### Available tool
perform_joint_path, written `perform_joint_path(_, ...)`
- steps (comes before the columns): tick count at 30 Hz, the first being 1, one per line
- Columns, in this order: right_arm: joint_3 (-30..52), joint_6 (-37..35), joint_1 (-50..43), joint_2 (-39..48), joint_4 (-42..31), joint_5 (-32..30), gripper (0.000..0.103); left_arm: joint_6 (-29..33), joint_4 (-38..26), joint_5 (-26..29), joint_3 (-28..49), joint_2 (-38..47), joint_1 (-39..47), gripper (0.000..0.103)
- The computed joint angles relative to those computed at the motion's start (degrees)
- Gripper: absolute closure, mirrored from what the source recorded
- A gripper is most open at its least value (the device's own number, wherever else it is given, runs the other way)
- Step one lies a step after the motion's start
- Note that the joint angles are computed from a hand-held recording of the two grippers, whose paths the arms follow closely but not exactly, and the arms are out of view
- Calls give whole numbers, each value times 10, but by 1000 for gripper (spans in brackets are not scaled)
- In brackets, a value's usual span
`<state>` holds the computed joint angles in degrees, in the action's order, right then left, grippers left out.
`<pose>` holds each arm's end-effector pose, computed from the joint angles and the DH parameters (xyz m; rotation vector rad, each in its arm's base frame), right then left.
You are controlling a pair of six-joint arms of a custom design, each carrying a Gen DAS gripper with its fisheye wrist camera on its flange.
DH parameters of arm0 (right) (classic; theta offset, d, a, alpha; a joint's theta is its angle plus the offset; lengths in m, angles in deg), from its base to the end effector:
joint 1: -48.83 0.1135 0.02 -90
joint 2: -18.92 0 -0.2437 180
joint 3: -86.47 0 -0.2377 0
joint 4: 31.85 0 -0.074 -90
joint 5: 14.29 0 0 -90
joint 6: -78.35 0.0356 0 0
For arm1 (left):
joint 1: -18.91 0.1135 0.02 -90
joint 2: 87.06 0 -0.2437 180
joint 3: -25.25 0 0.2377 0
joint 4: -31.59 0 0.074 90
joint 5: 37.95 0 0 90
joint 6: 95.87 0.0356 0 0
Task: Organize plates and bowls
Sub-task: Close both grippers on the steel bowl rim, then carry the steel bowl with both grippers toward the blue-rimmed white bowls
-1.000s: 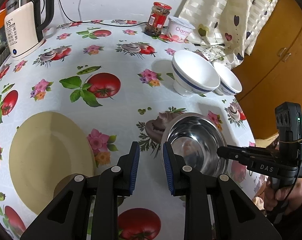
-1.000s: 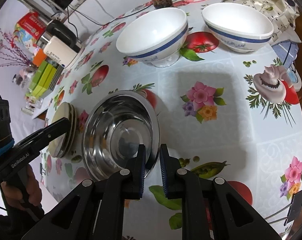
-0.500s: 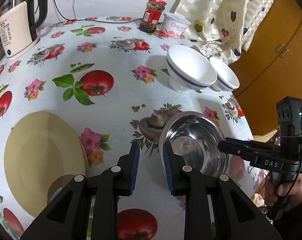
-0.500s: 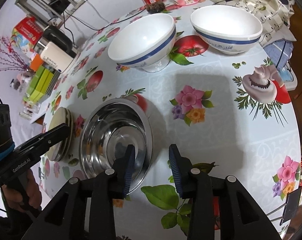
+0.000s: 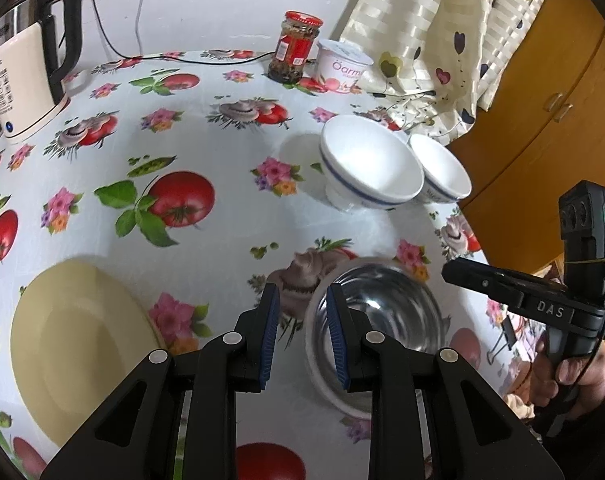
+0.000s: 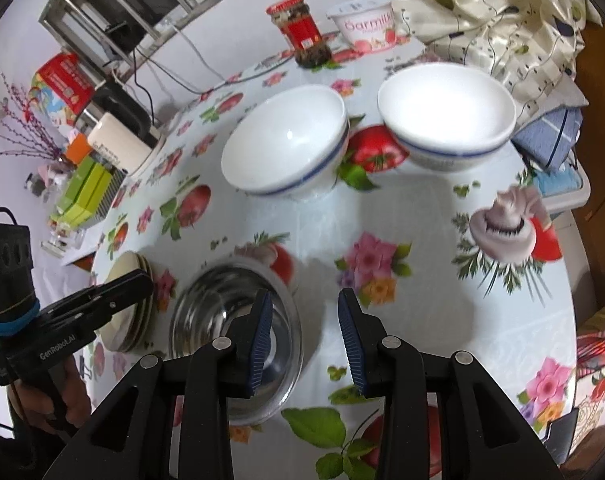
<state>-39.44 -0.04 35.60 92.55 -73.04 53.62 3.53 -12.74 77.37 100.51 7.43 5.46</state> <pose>0.2247 -0.0391 0.1745 0.4273 2.5526 0.4949 0.2987 -0.0871 0.1831 0.6578 2.5536 -0.6130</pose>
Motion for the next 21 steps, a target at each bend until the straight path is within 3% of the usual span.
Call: perform_joint_path(21, 102, 9, -20, 89, 37, 8, 69, -51, -6, 3, 157, 112, -52, 78)
